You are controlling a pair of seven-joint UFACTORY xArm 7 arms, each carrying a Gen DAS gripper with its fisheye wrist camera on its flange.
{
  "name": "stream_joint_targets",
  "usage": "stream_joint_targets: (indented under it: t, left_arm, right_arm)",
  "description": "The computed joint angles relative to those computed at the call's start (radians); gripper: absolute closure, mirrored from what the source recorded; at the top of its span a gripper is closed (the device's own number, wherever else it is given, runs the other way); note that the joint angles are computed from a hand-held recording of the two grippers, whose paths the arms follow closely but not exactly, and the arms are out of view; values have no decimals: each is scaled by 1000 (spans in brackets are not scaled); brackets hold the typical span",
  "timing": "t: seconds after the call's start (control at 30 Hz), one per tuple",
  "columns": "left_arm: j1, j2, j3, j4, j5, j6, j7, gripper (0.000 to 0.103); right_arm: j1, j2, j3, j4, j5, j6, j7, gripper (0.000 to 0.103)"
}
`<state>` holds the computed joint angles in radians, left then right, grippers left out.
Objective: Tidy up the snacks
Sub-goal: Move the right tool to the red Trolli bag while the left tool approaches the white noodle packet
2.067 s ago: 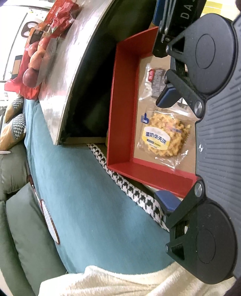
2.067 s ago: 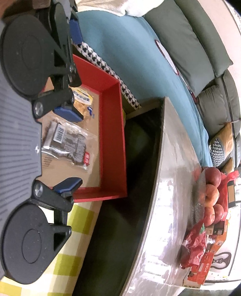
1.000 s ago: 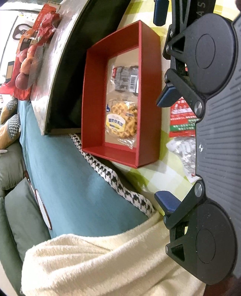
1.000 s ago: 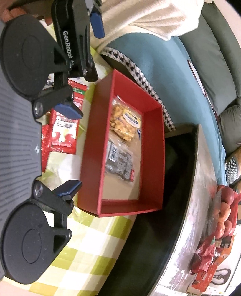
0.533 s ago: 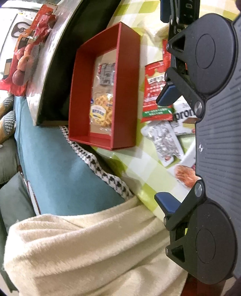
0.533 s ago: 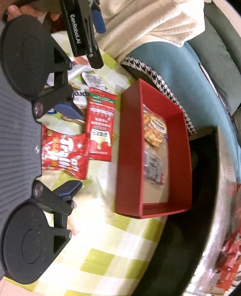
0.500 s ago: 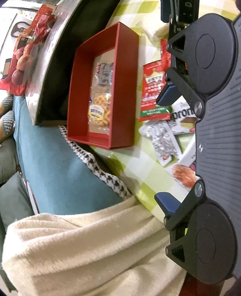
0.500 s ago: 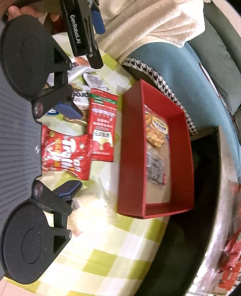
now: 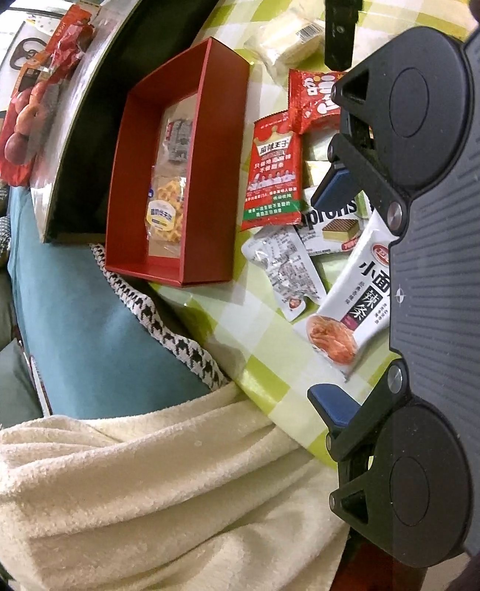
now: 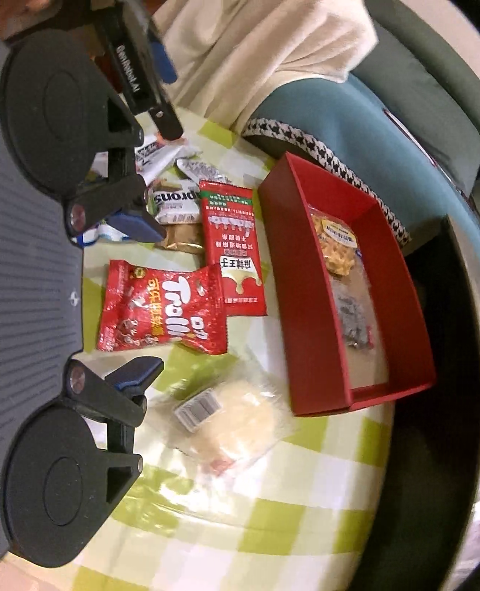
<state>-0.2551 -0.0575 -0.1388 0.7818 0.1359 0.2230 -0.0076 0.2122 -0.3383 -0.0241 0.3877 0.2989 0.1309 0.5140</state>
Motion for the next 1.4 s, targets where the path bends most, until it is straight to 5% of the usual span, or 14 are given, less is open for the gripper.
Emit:
stream_joint_targets:
  t: [0.13,0.43,0.67,0.93,1.07,1.2,1.4]
  left_arm:
    - [-2,-4,2,-3,-12,14,16,2]
    - [12,3,4,2,24,48,-10,2]
    - [9,49,10,56,-35,166,-33,2]
    - [-1,164,18,170,-130,294,-204,2]
    - [6,201,17,198,-179,331,-242,6]
    - [17,169,7,175,-231,318,-157,30]
    - [24,126,15,146,-231,321,-74,39]
  right_arm:
    - [57,-19,-58,-17,69,-13,-39,31]
    - [28,41,1,30,33,24,-33,31]
    - [-40,92,72,79,-69,47,30,31]
    - [-43,88,76,85,-102,54,43,31]
    - [-38,86,60,84,-94,59,30,31]
    - [-53,95,68,93,-105,73,44,31]
    - [-68,143,87,129,-145,92,73,31]
